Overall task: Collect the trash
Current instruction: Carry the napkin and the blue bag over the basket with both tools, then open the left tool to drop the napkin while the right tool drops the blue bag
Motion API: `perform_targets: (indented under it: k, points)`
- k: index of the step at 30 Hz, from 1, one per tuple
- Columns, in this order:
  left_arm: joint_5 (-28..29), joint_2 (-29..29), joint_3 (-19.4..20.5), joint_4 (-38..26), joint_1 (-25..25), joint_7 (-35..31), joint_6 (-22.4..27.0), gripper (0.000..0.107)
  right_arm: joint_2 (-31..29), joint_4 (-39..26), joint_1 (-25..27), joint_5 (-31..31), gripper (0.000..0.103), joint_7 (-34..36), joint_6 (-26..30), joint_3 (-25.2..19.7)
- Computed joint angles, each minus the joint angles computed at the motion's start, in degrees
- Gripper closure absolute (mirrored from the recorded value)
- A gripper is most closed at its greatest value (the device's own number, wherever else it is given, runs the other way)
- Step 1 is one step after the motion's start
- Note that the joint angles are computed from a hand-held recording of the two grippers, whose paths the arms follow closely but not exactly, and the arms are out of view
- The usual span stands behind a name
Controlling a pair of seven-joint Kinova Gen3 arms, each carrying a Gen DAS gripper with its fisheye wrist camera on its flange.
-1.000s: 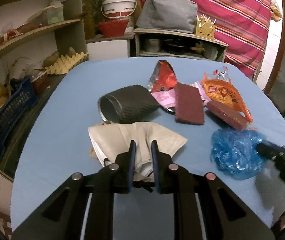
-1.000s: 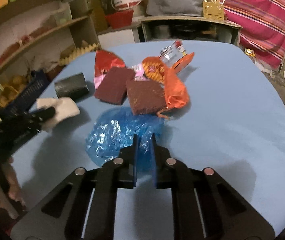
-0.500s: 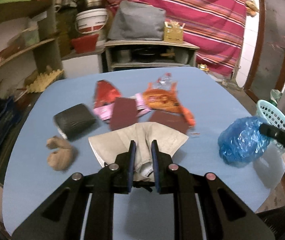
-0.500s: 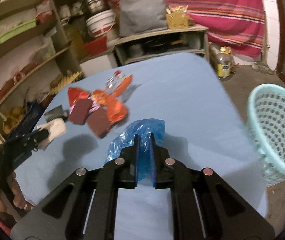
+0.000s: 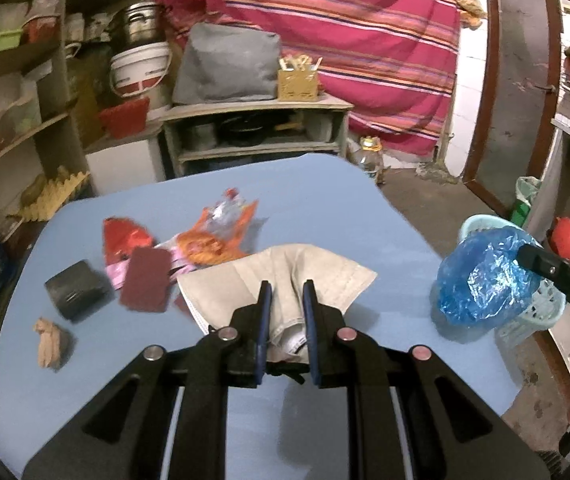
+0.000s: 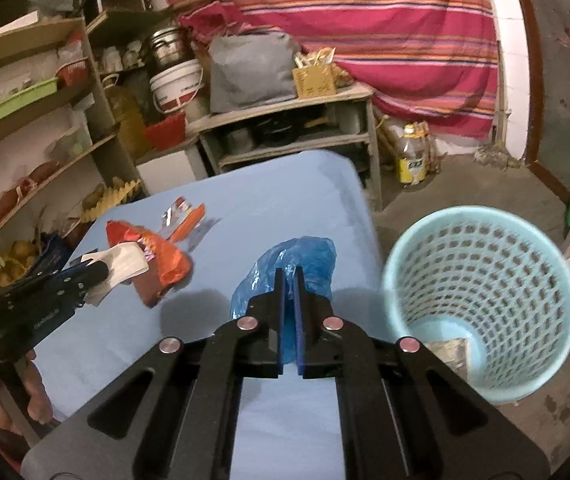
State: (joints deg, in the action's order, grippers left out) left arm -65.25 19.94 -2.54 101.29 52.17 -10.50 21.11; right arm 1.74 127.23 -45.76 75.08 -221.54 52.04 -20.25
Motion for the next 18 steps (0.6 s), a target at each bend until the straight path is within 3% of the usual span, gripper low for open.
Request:
perform_targets:
  k: [9,18]
  points:
    - [6.71,4.62,3.78,-10.95,3.14,-10.40,2.03,0.091,-11.23,5.84,3.94,-8.58,0.098,5.68,5.13,-1.98]
    - [16.62,13.46,7.23,-25.23,5.53,-25.29,3.75,0.091,-20.05,11.81,11.29,-14.45,0.098,9.27,2.78,-3.13]
